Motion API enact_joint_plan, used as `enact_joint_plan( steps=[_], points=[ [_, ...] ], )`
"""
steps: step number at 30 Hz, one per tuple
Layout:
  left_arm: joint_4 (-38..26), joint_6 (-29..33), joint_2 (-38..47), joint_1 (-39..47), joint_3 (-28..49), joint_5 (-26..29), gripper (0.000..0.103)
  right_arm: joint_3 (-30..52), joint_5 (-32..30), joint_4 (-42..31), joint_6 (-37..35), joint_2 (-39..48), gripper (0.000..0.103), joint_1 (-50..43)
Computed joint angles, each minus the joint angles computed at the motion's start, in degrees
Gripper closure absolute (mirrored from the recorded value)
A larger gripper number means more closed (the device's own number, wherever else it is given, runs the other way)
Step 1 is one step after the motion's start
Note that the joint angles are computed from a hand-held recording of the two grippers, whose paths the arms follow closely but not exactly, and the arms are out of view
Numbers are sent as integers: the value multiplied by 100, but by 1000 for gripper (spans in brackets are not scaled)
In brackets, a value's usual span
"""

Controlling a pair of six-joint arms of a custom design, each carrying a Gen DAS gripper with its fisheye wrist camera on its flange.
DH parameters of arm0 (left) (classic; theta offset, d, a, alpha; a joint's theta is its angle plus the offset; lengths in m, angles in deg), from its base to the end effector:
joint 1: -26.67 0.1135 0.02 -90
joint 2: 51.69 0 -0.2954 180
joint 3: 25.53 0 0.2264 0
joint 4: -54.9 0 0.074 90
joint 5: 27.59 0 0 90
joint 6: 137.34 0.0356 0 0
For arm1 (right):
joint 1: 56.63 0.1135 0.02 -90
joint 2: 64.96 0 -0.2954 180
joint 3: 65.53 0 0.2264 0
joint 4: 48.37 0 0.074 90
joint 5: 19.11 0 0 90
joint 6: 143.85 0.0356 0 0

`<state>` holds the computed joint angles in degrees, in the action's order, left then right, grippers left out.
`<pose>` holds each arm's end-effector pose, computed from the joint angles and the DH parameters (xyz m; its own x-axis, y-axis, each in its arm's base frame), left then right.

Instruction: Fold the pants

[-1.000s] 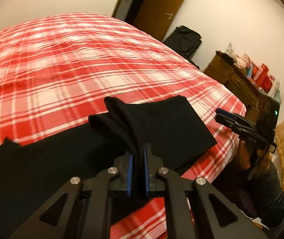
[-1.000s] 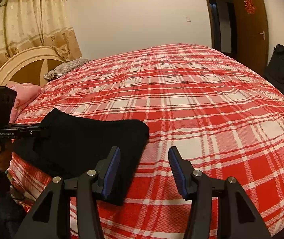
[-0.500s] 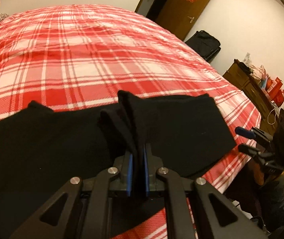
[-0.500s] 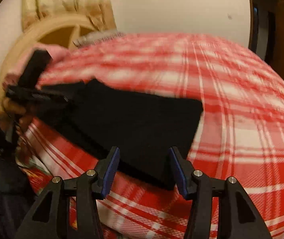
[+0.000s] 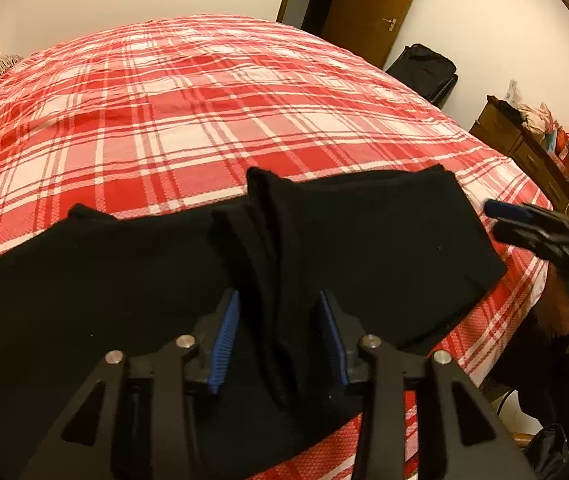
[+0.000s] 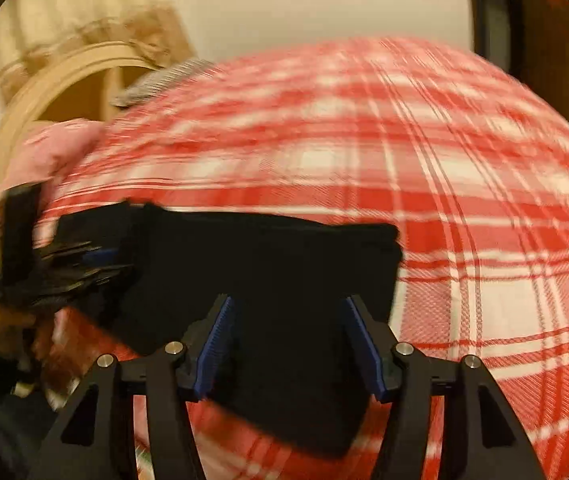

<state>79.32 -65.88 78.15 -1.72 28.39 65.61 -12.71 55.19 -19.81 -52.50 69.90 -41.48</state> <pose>0.2916 -0.1599 0.0350 -0.8134 0.0788 -0.5763 0.2602 0.9354 -0.2394 0.3104 0.0940 0.0117 -0.7851 -0.1891 -0.5898 -0.3886 0.8918 0.2314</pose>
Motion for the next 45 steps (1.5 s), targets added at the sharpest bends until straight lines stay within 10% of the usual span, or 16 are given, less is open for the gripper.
enact_joint_plan(
  steps=[29,45],
  points=[
    [396,-17,-316,126,-605,-433,29,63,1329,190,93,171,38,2004],
    [2516,760,-770,2491,-2890,-767,21,778,850,-44,57,238,39,2961]
  ],
)
